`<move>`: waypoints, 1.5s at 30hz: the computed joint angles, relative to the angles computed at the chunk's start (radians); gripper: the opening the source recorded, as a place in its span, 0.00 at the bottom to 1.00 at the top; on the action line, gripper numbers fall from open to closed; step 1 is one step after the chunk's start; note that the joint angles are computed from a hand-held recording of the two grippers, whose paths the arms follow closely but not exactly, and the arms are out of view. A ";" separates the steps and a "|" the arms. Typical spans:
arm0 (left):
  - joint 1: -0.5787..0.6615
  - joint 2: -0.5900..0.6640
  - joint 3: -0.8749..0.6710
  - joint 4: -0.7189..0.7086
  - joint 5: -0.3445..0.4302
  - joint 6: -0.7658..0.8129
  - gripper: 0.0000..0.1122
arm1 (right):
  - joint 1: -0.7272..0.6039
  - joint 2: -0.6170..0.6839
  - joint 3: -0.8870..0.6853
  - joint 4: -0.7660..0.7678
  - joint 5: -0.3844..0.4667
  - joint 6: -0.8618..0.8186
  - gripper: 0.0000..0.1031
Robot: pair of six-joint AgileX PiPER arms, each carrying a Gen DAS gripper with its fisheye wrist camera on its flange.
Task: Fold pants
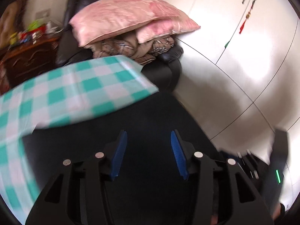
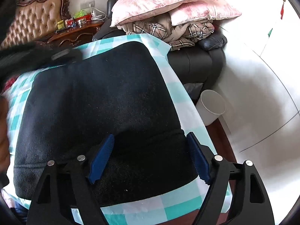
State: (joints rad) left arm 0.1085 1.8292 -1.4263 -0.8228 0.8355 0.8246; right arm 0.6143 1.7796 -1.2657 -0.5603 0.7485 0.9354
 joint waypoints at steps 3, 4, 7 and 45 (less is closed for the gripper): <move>0.066 -0.139 0.213 -0.006 -0.026 0.079 0.44 | -0.006 0.004 0.006 -0.005 -0.013 0.009 0.73; 0.083 -0.181 0.286 0.013 -0.034 0.088 0.44 | -0.009 0.008 0.003 -0.010 -0.015 0.009 0.74; 0.095 -0.227 0.410 0.069 -0.061 0.086 0.47 | 0.003 0.001 0.014 -0.030 -0.011 0.038 0.76; 0.045 -0.584 0.452 0.301 -0.017 -0.260 0.90 | 0.243 -0.316 0.108 -0.175 0.294 0.266 0.84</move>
